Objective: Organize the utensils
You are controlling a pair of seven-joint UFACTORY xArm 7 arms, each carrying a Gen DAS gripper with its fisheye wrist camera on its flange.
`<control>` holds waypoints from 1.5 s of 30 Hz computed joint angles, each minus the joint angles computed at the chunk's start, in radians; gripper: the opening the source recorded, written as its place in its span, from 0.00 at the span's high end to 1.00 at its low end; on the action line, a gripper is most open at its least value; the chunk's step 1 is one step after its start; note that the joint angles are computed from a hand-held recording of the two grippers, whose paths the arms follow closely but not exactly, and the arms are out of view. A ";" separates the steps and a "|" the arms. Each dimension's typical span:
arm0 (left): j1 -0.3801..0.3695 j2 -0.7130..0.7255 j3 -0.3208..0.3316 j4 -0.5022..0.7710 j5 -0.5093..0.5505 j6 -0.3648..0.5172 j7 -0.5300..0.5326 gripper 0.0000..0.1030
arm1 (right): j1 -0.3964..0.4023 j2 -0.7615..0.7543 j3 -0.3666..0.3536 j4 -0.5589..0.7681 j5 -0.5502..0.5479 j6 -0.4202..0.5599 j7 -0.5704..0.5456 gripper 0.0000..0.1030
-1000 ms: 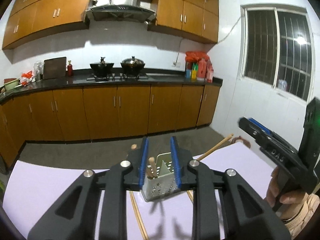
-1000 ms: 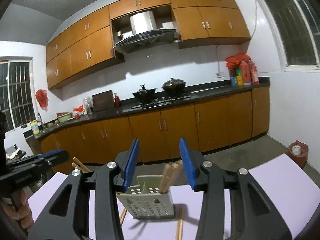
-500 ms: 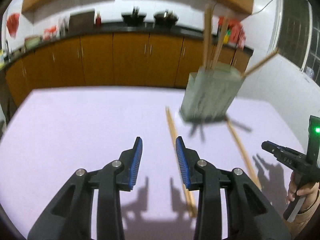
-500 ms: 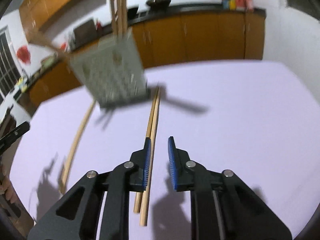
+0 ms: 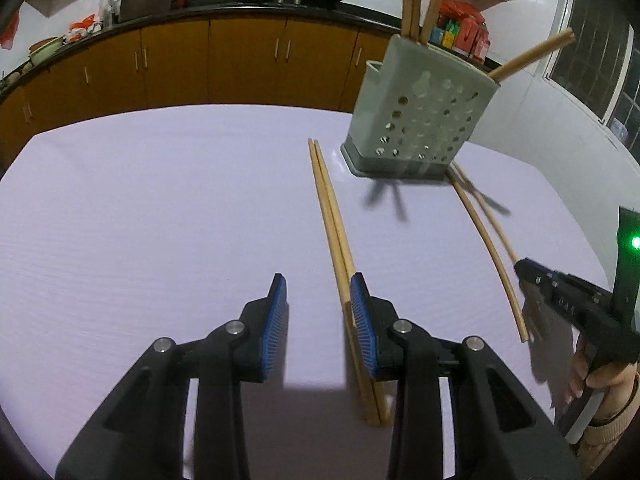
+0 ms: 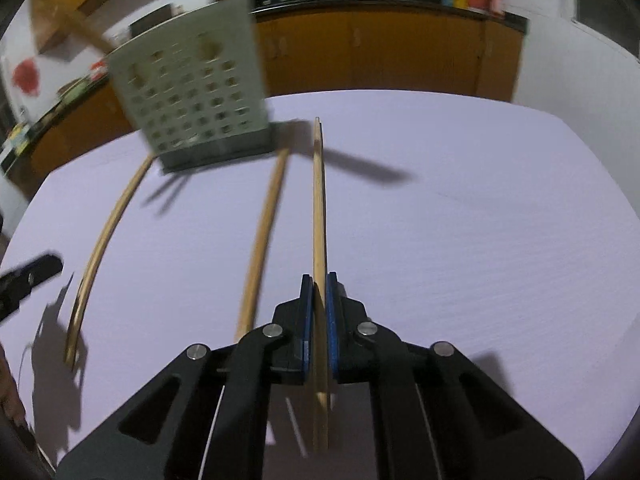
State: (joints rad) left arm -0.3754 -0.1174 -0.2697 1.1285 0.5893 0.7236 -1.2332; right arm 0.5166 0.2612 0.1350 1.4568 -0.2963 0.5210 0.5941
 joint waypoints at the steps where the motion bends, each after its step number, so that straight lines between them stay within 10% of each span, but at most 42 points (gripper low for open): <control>1: -0.001 0.005 -0.001 0.002 -0.001 -0.001 0.001 0.69 | -0.005 -0.002 -0.002 -0.005 0.006 -0.007 0.005 0.93; 23: -0.087 0.160 0.049 0.152 0.071 0.124 0.041 0.80 | 0.004 -0.005 0.008 -0.003 -0.023 -0.003 -0.046 0.91; 26: -0.083 0.135 0.062 0.124 0.058 0.112 0.048 0.92 | 0.010 0.001 -0.002 0.007 -0.042 0.002 -0.046 0.92; 45: -0.008 0.026 0.020 0.010 0.051 0.100 -0.012 0.91 | -0.013 -0.016 -0.015 -0.012 -0.076 0.012 0.023 0.92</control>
